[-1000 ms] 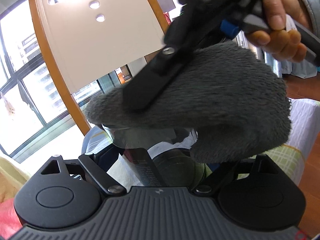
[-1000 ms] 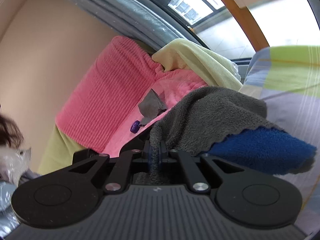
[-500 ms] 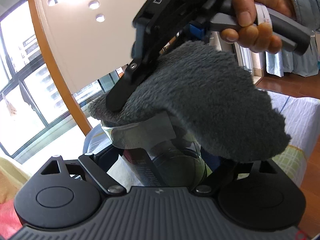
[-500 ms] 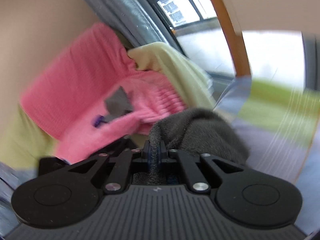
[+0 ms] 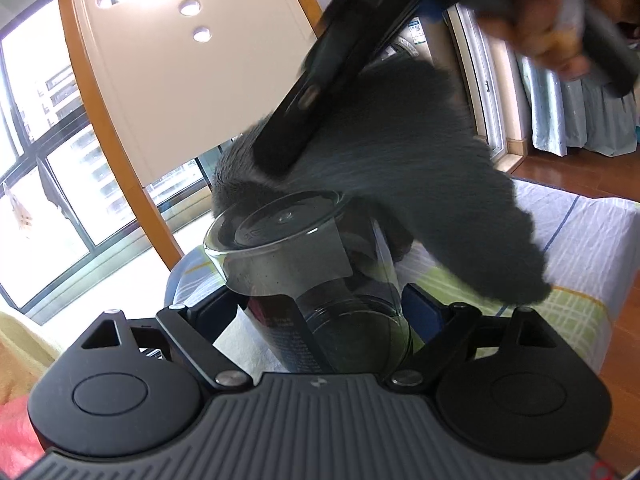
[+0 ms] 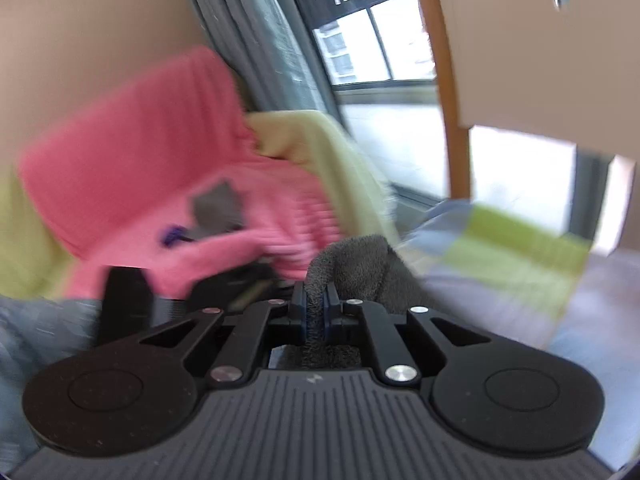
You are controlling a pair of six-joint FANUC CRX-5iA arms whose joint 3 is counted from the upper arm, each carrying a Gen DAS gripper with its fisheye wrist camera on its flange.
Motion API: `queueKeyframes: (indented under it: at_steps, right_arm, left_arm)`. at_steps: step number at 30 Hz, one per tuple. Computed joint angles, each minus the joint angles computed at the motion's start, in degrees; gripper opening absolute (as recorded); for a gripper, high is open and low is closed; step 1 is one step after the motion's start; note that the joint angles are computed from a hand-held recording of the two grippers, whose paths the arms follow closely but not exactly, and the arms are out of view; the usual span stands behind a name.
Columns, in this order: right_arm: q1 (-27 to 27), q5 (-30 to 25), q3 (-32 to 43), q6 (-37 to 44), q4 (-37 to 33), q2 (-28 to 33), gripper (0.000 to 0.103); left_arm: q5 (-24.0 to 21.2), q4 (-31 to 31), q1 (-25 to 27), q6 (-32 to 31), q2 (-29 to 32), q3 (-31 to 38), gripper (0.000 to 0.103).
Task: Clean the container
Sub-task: 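Rub the grey cloth around the jar base rim with the right gripper while the left gripper holds it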
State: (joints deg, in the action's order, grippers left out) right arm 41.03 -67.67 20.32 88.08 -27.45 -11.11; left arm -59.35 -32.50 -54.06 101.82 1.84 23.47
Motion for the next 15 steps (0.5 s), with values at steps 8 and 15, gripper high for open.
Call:
queueKeyframes:
  at_steps: [8, 15]
  right_arm:
    - [-10.60, -1.89, -1.90, -0.54, -18.71, 2.31, 0.004]
    - [-5.89, 0.70, -1.37, 5.71, -13.50, 3.29, 0.004]
  left_arm:
    - [-0.49, -1.12, -1.00, 0.05, 0.50, 0.75, 0.090]
    - [-1.53, -1.40, -1.36, 0.08, 1.27, 2.12, 0.090]
